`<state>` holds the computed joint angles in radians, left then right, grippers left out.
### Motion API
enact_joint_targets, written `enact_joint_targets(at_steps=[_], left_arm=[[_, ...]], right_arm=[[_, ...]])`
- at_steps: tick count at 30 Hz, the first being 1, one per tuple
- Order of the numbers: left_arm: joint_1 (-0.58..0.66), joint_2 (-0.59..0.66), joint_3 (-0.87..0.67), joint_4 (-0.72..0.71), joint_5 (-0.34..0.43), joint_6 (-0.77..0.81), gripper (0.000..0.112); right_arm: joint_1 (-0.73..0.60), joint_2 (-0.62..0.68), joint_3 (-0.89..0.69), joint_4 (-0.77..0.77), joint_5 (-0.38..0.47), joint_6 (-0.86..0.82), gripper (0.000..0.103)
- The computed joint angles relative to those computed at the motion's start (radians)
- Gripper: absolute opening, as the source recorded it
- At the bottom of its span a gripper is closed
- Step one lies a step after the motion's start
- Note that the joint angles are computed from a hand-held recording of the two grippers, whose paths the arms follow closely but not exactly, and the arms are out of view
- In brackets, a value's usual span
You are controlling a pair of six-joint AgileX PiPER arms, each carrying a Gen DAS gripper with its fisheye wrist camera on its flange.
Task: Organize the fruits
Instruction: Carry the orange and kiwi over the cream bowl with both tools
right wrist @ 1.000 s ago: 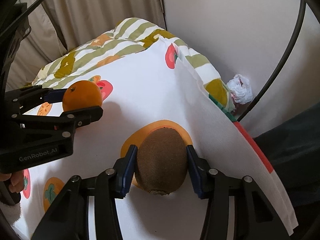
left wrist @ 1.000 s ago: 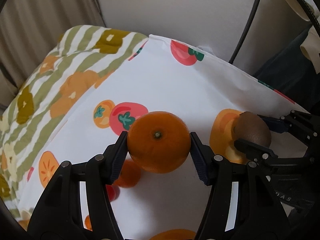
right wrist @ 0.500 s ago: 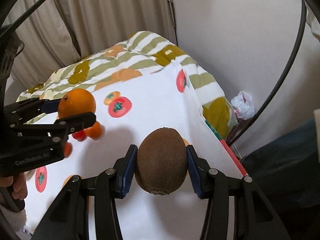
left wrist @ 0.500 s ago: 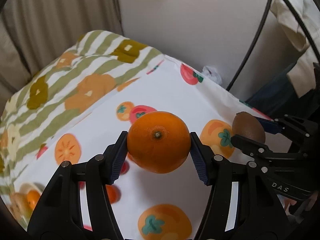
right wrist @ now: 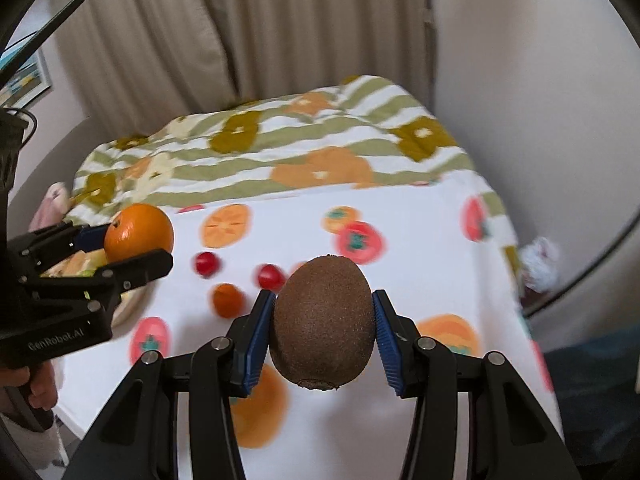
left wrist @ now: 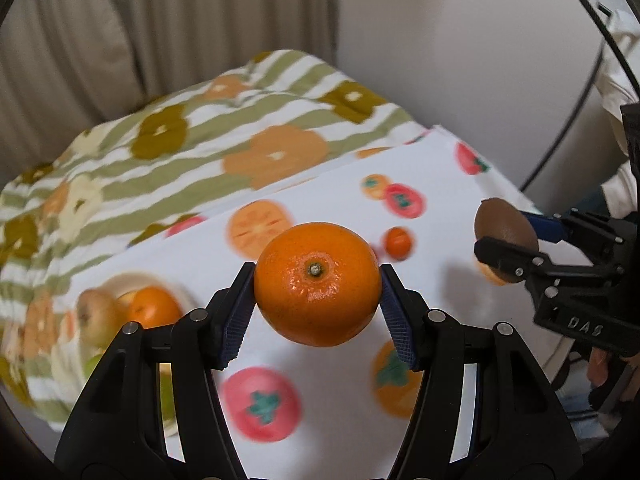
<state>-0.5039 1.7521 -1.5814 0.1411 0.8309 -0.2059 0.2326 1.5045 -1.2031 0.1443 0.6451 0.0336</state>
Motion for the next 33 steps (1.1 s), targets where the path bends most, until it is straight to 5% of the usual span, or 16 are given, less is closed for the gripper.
enact_joint_targets(at_steps=[10,19,33], left_arm=[[0.236,-0.144,0.228,-0.009,-0.057,0.036,0.064],[0.392,-0.111,0.289,-0.053,-0.128,0.191,0.064],[0.366,-0.046,0.309,-0.118,-0.183,0.349,0.065]], right_arm=[[0.19,0.172,-0.189,0.044,0.019,0.003,0.045],[0.316,0.324,-0.355,0.014,0.041,0.085,0.045],[0.366,0.419,-0.445,-0.09,0.07,0.239,0.045]])
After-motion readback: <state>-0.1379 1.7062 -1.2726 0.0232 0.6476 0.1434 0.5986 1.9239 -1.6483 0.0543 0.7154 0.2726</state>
